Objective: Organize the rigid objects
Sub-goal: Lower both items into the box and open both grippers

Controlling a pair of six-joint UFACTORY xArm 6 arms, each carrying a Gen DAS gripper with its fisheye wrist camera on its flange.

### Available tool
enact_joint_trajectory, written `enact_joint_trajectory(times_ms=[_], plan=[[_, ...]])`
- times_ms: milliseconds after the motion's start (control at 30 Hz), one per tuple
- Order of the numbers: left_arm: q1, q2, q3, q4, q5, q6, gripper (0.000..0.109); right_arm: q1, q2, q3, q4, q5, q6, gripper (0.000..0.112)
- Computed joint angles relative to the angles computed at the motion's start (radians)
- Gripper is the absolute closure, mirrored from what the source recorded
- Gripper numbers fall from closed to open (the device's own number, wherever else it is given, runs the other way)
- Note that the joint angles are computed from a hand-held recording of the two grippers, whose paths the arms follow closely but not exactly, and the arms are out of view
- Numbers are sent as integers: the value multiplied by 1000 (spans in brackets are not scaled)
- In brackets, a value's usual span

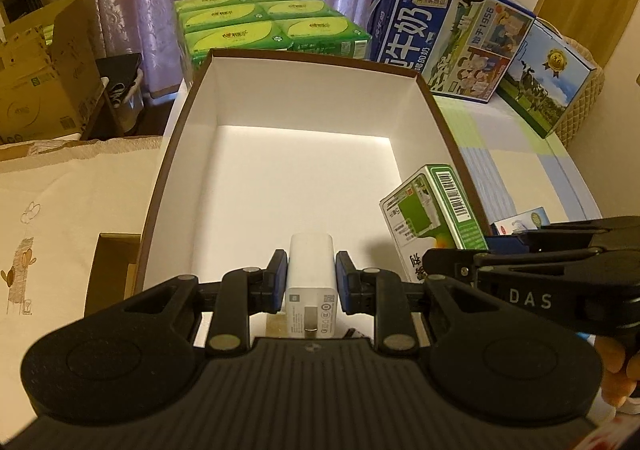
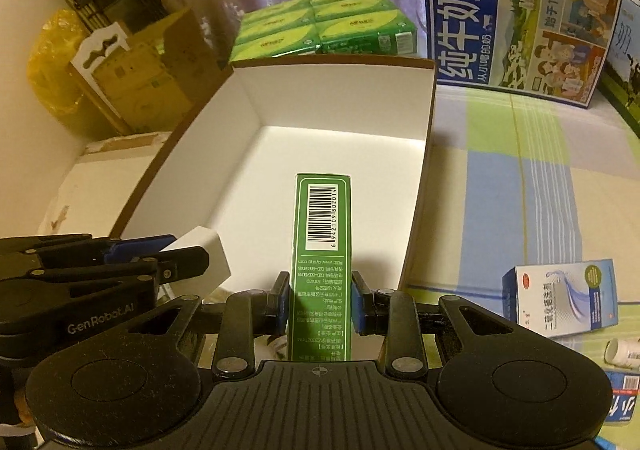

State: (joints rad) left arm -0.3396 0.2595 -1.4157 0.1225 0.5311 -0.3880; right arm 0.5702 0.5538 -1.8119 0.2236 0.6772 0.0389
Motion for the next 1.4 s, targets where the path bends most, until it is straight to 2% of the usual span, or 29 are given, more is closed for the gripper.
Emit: enact_joint_trajectory(times_ms=[100,167,233,333,667,767,900,1033,1400], plan=[[8,14,-15,-12,4,16,87,4,31,-41,-33,3,36,86],[13,24,-26,-17,9,23,87,8,38,-41,-70,-27,63,86],[19,33,-35,-16,15,27,87,11,43,-47,-94,-34,72,79],[26,47,-49,-14,25,28,87,8,39,-41,-44,-35,29,73],[41,113,-111,21,80,-3,87,5,45,-47,-7,-26,2,68],[43,120,-112,49,72,-24,87,5,40,-41,6,-31,-15,64],[44,104,-100,73,59,-38,77,5,23,-18,41,-41,-55,58],[42,73,-79,70,63,-42,76,8,-11,25,80,-55,-115,55],[25,-36,15,55,73,-66,74,8,-104,144,130,-90,-167,54]])
